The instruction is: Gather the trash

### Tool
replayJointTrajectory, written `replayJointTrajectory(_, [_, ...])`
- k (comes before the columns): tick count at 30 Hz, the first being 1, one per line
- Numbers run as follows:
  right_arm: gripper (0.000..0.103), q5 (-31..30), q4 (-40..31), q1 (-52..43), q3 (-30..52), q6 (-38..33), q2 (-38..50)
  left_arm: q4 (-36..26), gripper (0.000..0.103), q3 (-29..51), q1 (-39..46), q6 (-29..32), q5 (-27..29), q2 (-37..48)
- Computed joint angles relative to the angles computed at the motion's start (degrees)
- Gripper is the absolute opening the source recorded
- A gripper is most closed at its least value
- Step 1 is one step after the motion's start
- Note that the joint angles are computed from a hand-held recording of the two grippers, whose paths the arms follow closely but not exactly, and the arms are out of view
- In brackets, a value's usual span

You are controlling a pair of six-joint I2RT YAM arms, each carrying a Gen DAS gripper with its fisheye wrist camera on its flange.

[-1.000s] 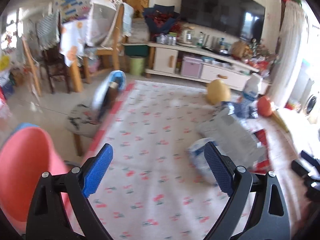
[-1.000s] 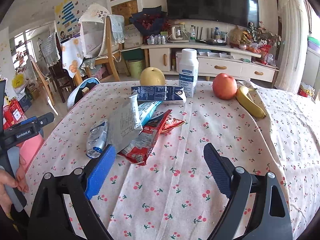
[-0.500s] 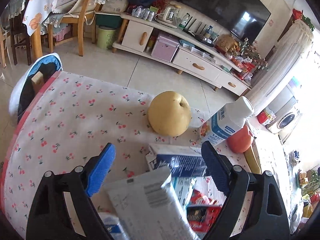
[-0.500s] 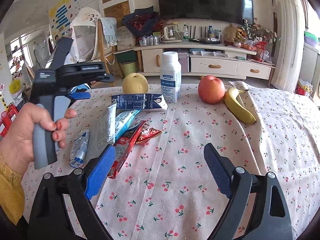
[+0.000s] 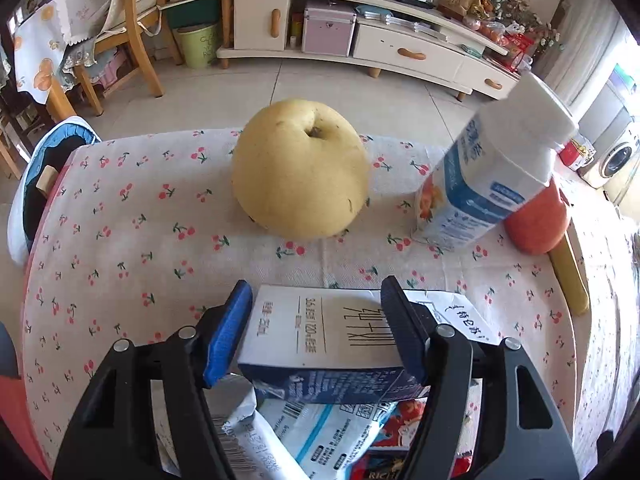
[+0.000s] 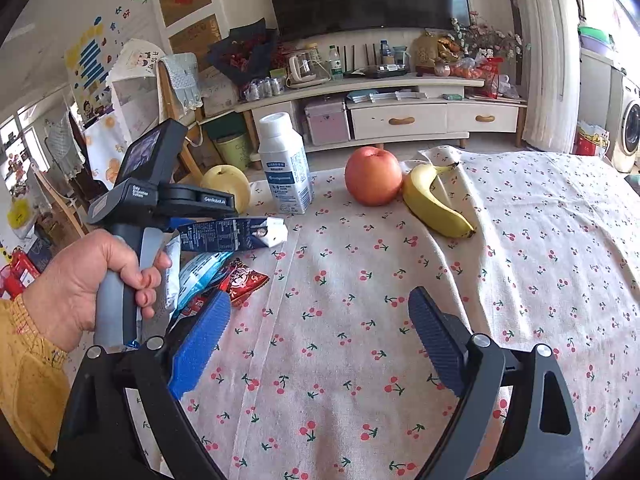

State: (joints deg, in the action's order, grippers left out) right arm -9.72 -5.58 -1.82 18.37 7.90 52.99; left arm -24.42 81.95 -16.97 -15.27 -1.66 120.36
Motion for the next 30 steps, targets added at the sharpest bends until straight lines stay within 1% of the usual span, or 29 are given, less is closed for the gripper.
replayJointTrajectory(8, [0.090, -0.2, -0.9, -1.6, 1.2, -0.5, 2.4, 8.3, 0.068, -19.4, -3.8, -0.4, 2.1, -12.4])
replayJointTrajectory(13, [0.090, -2.6, -1.3, -2.4, 1.7, -1.0, 4.3, 11.9, 0.068, -31.2, -7.1, -1.5, 3.7, -21.0])
replayJointTrajectory(17, [0.090, -5.8, -2.3, -3.3, 2.0, -2.1, 5.2, 13.1, 0.068, -38.7, -8.3, -0.5, 6.9, -28.2])
replayJointTrajectory(19, [0.090, -7.9, -2.8, -3.7, 2.3, -2.9, 6.5, 12.8, 0.068, -41.6, -7.3, 0.2, 8.2, -33.8])
replayJointTrajectory(21, [0.090, -11.2, -3.0, -4.2, 2.8, -3.9, 8.8, 12.2, 0.070, -45.1, -4.7, 0.3, 10.0, -41.5])
replayJointTrajectory(22, [0.090, -12.9, -3.1, -4.4, 2.9, -4.3, 9.7, 11.2, 0.077, -46.2, -3.2, 0.4, 10.6, -44.9])
replayJointTrajectory(23, [0.090, -15.1, -3.0, -4.7, 3.1, -4.7, 11.0, 9.7, 0.081, -47.6, -1.7, 0.5, 10.3, -49.3])
replayJointTrajectory(24, [0.090, -17.0, -3.2, -4.8, 3.5, -5.2, 12.2, 8.0, 0.084, -48.8, -0.3, 1.1, 10.2, -53.2])
replayJointTrajectory(25, [0.090, -18.2, -3.4, -4.6, 4.0, -5.3, 13.4, 5.9, 0.085, -49.8, 1.3, 2.3, 10.5, -56.9])
replayJointTrajectory(26, [0.090, -18.9, -3.2, -4.1, 4.4, -5.2, 14.5, 3.4, 0.086, -51.0, 2.6, 2.9, 10.5, -60.4])
replayJointTrajectory(28, [0.090, -19.8, -3.0, -2.8, 5.0, -5.5, 16.2, 0.0, 0.088, -53.1, 4.8, 3.0, 11.0, -64.6])
replayJointTrajectory(30, [0.090, -19.1, -2.6, -0.8, 5.4, -5.3, 17.0, -0.9, 0.088, -56.0, 7.1, 2.7, 12.7, -66.8])
